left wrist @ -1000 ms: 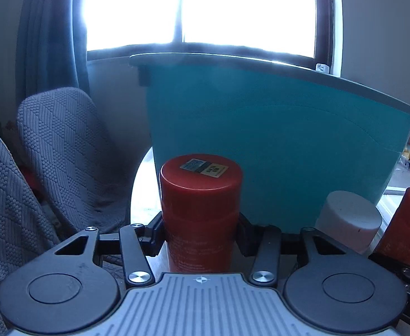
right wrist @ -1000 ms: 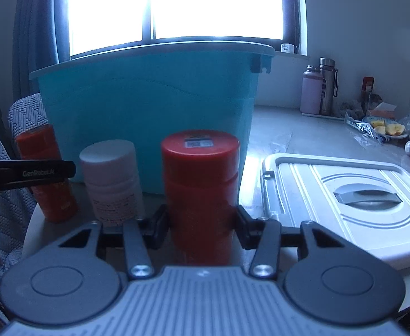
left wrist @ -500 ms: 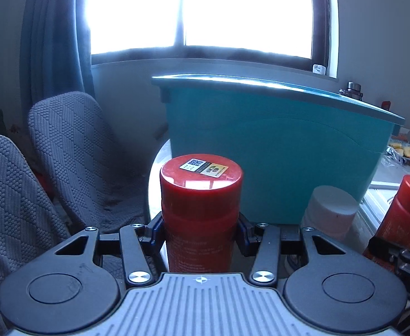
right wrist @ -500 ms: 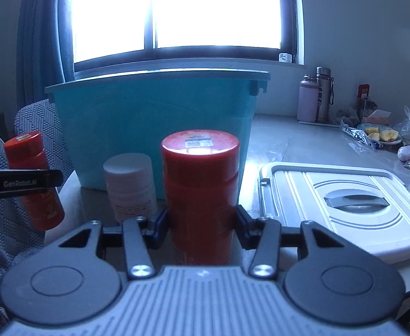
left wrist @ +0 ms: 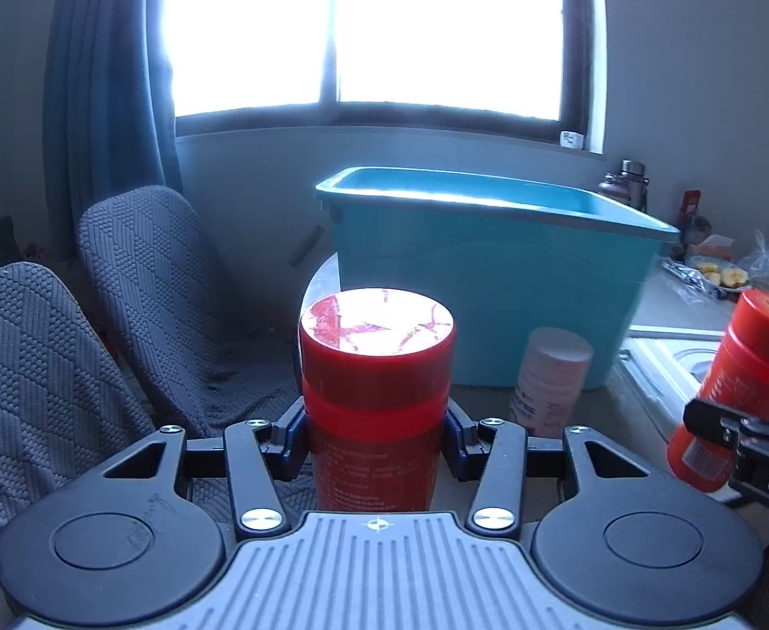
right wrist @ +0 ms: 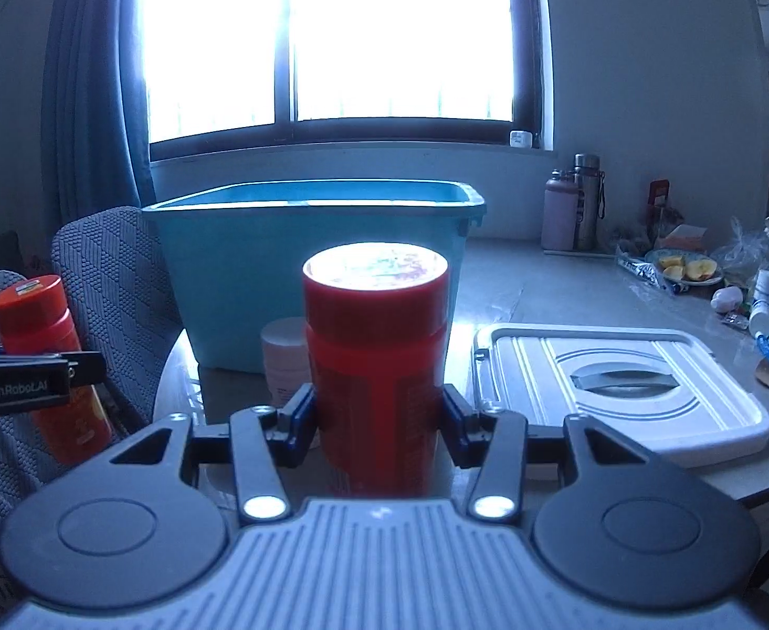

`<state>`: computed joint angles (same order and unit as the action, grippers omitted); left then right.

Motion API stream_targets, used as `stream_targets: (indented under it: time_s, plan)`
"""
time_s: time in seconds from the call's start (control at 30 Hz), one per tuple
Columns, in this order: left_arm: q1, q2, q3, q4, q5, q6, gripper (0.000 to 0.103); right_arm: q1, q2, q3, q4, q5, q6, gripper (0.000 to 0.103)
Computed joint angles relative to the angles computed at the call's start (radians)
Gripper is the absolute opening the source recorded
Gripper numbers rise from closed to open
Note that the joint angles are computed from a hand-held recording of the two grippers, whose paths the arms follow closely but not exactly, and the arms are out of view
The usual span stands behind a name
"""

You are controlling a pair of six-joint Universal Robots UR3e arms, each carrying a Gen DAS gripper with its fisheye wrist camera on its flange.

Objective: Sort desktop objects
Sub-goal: 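Lift both red canisters and carry them over the teal bin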

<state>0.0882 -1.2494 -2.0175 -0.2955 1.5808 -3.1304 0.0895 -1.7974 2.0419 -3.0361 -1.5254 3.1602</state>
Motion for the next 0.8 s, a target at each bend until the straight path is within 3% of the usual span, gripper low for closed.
stream_targets:
  time_s: [0.37,0.57,0.8]
  plan:
    - [0.052,0.204,0.119,-0.291,-0.066,0.040,0.050,0.009,-0.146,-0.129,0.218,-0.011,-0.010,0.049]
    - [0.084,0.166,0.263,-0.378,-0.103,0.033,0.050,-0.011,-0.106,-0.263,0.281,0.006,-0.007,0.049]
    - [0.051,0.016,0.481,-0.419,-0.072,0.009,0.050,-0.032,0.003,-0.416,0.294,0.033,-0.008,0.049]
